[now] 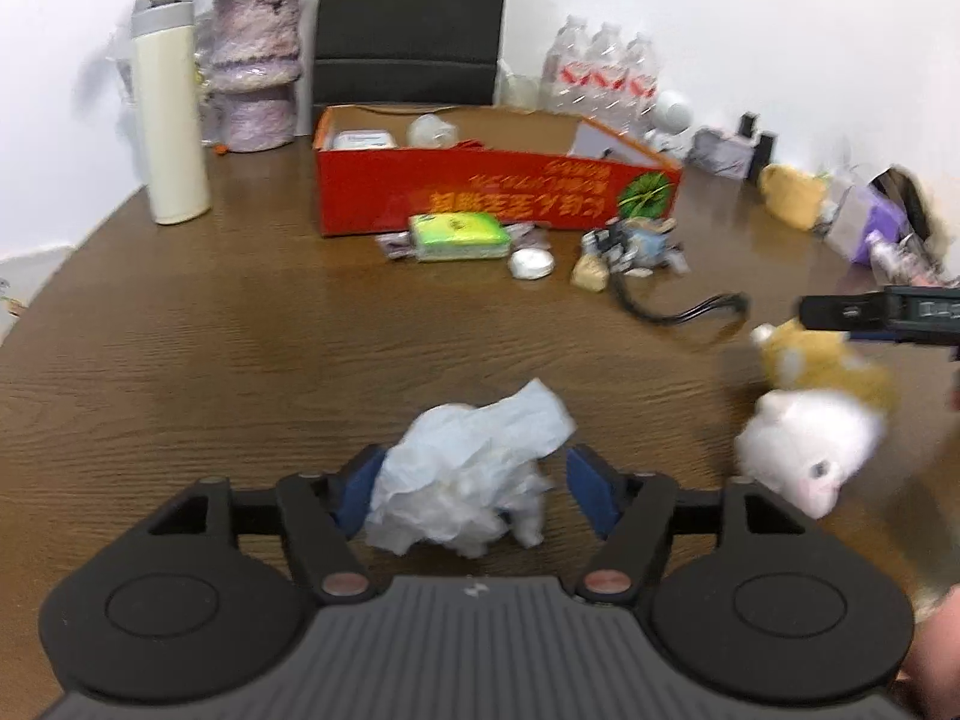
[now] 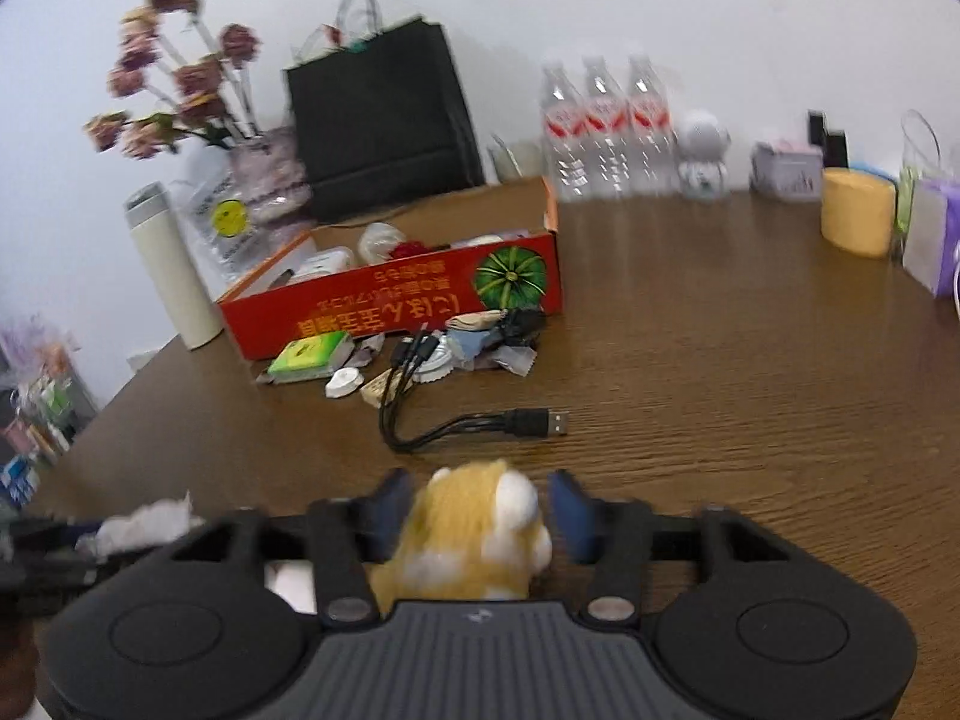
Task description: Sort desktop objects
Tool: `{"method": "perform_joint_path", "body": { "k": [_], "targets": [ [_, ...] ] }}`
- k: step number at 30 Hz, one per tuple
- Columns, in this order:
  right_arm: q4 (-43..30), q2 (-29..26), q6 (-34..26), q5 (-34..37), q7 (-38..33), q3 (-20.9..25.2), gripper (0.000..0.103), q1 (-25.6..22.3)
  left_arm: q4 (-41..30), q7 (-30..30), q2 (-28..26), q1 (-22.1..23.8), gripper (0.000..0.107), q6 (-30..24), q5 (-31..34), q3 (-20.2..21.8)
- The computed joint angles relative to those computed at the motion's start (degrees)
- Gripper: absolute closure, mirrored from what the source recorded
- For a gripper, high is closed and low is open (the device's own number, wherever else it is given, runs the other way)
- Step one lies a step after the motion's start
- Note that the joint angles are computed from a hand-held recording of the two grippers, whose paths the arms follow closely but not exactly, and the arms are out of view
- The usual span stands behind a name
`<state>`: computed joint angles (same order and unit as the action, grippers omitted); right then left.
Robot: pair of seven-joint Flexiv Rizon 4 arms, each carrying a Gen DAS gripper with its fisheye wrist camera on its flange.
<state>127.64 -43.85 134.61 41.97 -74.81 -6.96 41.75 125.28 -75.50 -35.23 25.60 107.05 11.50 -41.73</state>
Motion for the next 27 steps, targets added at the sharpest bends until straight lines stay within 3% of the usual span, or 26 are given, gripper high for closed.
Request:
{"method": "perform_joint_path", "body": {
  "k": [2, 5, 7, 9, 11, 13, 19, 23, 25, 27],
  "targets": [
    [-0.88, 0.76, -3.38, 2.03, -1.83, -2.66, 0.023, 2.57, -0.1, 0.4, -0.4, 1.24, 0.027, -0.43, 0.47, -1.65],
    [-1.48, 0.99, -11.12, 5.85, -5.62, -10.49, 0.029, 10.57, -1.26, 0.21, 0.98, -4.01, 0.031, -0.31, -1.54, 3.78],
    [-1.45, 0.88, -13.65, 4.36, -4.34, -11.31, 0.053, 10.98, -2.05, -1.31, 1.6, -6.47, 0.055, -2.77, -4.47, 6.24],
    [-0.98, -0.05, -12.99, 3.74, -2.72, -11.52, 0.055, 11.61, -2.07, -1.64, 1.25, -6.5, 0.081, -1.98, -4.85, 6.33],
    [-0.23, -0.5, -11.95, 2.77, -1.67, -12.13, 0.059, 12.54, -1.75, -1.82, -0.1, -3.01, 0.083, -2.12, -4.5, 2.52],
    [0.72, 0.09, -8.45, -0.51, 0.29, -8.88, 0.062, 9.24, -1.87, -2.7, -0.89, -1.2, 0.084, -0.96, -4.2, 0.41],
    [-0.88, 2.51, -0.43, -3.42, -2.31, -7.18, 0.063, 4.38, -9.33, -2.27, -3.16, 0.59, 0.084, -0.24, -1.31, -5.29],
    [-5.9, 5.51, -2.15, -4.67, -9.03, -10.79, 0.063, 1.88, -19.91, 1.46, -5.1, -4.56, 0.083, -3.12, -2.5, -4.49],
    [-10.77, 6.31, -4.74, -6.14, -11.75, -12.89, 0.063, -0.5, -29.0, -0.8, -7.28, -9.36, 0.083, -7.73, -1.52, -1.67],
    [-16.75, 6.02, -9.37, -8.16, -12.33, -13.12, 0.062, -4.09, -38.33, 4.2, -10.24, -17.36, 0.082, -12.09, -9.25, 3.46]
  ]
}}
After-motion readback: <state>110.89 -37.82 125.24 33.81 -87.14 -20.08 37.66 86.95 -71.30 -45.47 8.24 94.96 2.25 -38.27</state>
